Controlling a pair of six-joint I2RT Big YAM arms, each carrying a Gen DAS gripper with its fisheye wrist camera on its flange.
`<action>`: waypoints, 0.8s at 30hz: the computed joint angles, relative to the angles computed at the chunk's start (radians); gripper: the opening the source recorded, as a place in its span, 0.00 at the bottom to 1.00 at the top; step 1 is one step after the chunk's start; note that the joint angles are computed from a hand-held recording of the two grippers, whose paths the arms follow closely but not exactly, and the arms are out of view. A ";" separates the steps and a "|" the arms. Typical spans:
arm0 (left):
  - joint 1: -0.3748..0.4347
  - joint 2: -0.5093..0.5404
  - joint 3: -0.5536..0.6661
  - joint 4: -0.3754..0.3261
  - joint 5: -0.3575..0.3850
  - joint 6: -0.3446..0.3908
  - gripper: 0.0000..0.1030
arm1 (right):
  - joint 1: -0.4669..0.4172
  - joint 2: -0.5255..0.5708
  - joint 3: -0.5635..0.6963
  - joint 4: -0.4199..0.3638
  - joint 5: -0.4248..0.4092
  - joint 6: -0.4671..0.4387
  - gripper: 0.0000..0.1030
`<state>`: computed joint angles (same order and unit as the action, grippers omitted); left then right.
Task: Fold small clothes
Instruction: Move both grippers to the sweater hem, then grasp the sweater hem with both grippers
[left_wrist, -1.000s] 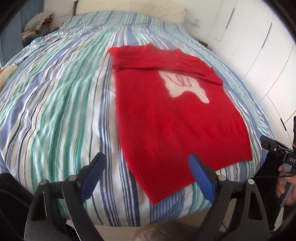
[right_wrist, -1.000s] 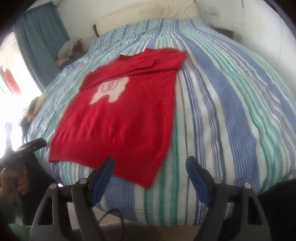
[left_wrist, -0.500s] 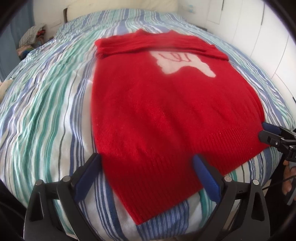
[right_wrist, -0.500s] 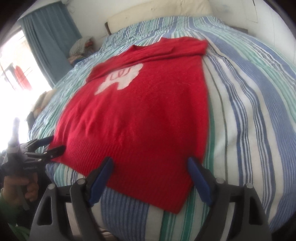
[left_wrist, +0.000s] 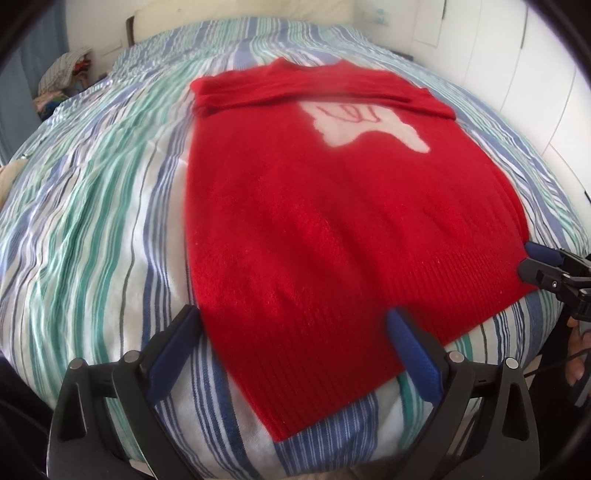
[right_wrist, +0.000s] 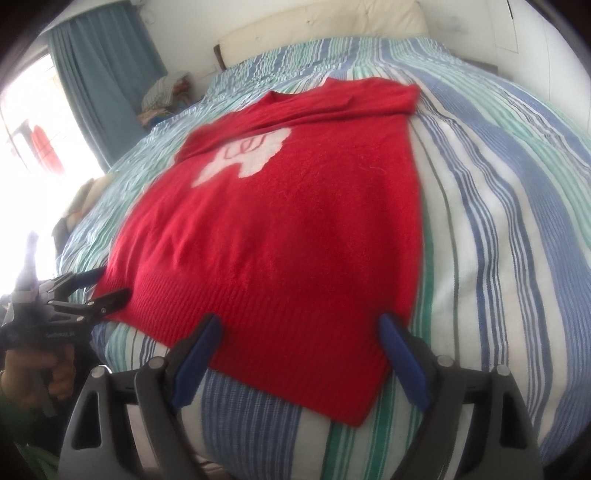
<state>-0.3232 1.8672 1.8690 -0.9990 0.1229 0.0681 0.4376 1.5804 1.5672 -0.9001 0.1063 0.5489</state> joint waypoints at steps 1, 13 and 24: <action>0.012 -0.010 0.001 -0.010 0.030 -0.009 0.96 | 0.000 0.001 0.009 -0.015 -0.004 0.002 0.83; 0.157 -0.082 0.114 0.040 0.129 -0.035 0.97 | -0.031 -0.138 -0.041 -0.135 0.050 0.075 0.83; 0.186 -0.007 0.242 -0.108 0.172 -0.124 0.97 | -0.003 -0.132 -0.082 -0.007 0.066 0.092 0.83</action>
<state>-0.1368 1.8600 2.1114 -1.1074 0.2953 -0.0556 0.4341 1.4484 1.4855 -0.9075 0.1725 0.6411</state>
